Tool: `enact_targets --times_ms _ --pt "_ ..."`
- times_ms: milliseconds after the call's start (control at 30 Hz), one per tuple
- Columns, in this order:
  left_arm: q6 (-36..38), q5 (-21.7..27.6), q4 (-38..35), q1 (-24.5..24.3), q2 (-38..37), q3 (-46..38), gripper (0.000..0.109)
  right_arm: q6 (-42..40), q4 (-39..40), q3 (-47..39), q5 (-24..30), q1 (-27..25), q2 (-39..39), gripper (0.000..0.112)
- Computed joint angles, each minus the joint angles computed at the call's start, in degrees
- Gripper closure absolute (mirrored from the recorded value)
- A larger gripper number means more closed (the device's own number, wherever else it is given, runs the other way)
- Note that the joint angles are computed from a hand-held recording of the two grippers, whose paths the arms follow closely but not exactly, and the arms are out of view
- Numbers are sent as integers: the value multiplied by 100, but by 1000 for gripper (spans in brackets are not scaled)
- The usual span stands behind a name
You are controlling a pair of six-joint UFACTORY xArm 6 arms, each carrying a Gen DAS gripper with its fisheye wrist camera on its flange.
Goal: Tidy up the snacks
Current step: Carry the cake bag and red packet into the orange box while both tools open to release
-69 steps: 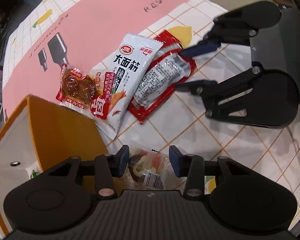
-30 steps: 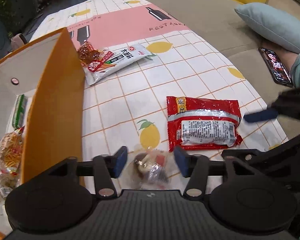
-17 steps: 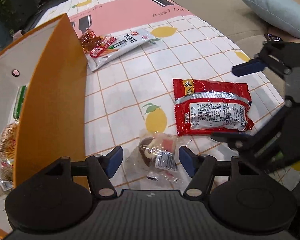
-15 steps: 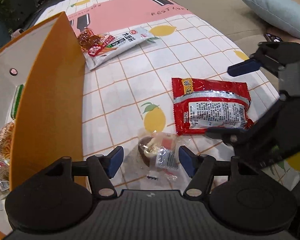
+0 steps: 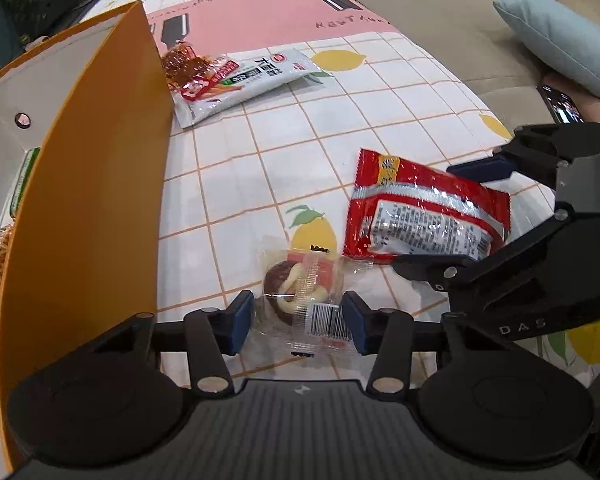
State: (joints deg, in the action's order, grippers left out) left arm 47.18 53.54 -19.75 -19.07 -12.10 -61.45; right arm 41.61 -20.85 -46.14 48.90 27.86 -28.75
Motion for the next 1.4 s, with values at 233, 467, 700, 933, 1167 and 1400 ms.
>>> enact_targets --times_ms 233,467,700,933,1167,1400 --pt "-103 -179 -97 8 -50 60 56 382 -148 -231 321 200 114 43" --pt "-256 31 -291 55 -110 -166 57 871 -371 -533 829 395 134 43" --pt "-311 650 -691 259 -60 -842 57 1457 -687 -942 1243 576 62 43" --pt "-132 1037 -738 635 334 -1934 57 1618 -1077 -1785 1259 666 446 43" --pt "-51 1252 -531 1111 1162 -3354 57 885 -1250 -3342 947 646 1558 43" --pt "-278 1400 30 1288 2156 -4602 57 -486 -720 -5230 1011 400 3078 43"
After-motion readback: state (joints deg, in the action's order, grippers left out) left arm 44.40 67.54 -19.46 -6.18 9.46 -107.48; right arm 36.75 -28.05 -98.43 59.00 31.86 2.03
